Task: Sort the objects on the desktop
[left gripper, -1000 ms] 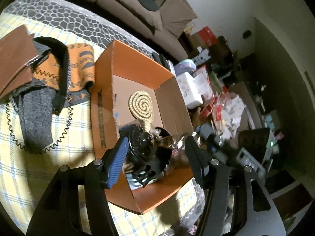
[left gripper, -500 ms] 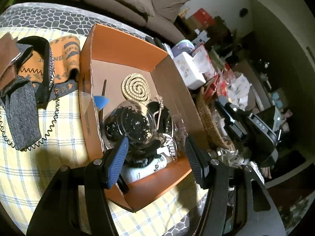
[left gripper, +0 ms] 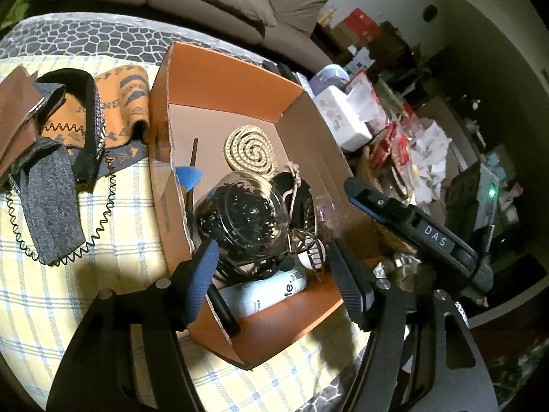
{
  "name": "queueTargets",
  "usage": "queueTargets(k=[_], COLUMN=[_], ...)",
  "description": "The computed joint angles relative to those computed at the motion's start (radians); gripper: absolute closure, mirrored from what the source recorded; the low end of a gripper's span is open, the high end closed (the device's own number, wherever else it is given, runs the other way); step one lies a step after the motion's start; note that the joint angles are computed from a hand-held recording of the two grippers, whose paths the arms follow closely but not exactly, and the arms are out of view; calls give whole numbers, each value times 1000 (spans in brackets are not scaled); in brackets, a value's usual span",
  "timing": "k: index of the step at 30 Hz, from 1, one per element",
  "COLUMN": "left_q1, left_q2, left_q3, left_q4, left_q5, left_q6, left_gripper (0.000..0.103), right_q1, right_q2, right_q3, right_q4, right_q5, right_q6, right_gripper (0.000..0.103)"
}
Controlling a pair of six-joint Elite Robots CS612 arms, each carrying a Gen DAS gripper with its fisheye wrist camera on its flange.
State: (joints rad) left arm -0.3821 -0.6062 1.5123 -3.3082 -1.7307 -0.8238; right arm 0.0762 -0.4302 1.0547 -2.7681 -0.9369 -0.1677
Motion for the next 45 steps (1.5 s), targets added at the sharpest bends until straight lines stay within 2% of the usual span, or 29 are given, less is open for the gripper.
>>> queueTargets(k=[7,11,12,13,15,21,24,27,28,29,32,36,41,45], left_q1=[-11,-32,-37,-42,-48,-41,-41,-42,-42,-41,-38,-36,-35,-42], left_q2=[-15,-39,-43,-48,-54,-55,-53,-54,-55,-56,-59,-65,-69,-78], left_q3=[5,28,33,36,47,46,43,42,44,45,51,58,66,81], left_q4=[46,70,77,84,80,115,132,146,148,150,153,177,183,187], left_q5=[52,152,174,198,234,227,229,239,241,243,236,245,259,301], left_q6=[50,90,98,105,110,98,93,93,94,95,94,107,105,121], left_gripper=[38,38,35,27,25,24,19,13,10,9,1,0,0,0], right_q1=[16,32,35,37,42,49,50,51,52,52,55,62,64,64], right_q2=[-6,-15,-16,-16,-16,-17,-17,-14,-13,-10,-4,-6,-11,-12], right_q3=[10,25,28,30,32,35,36,34,32,27,11,23,30,32], right_q4=[1,-17,-21,-26,-29,-20,-16,-15,-10,4,56,35,17,12], right_q5=[-69,-170,-187,-202,-229,-267,-276,-286,-288,-292,-293,-309,-306,-301], right_q6=[-47,-106,-118,-131,-153,-199,-207,-218,-226,-239,-267,-291,-280,-270], right_gripper=[59,59,59,59,59,58,50,33,21,14,13,10,9,9])
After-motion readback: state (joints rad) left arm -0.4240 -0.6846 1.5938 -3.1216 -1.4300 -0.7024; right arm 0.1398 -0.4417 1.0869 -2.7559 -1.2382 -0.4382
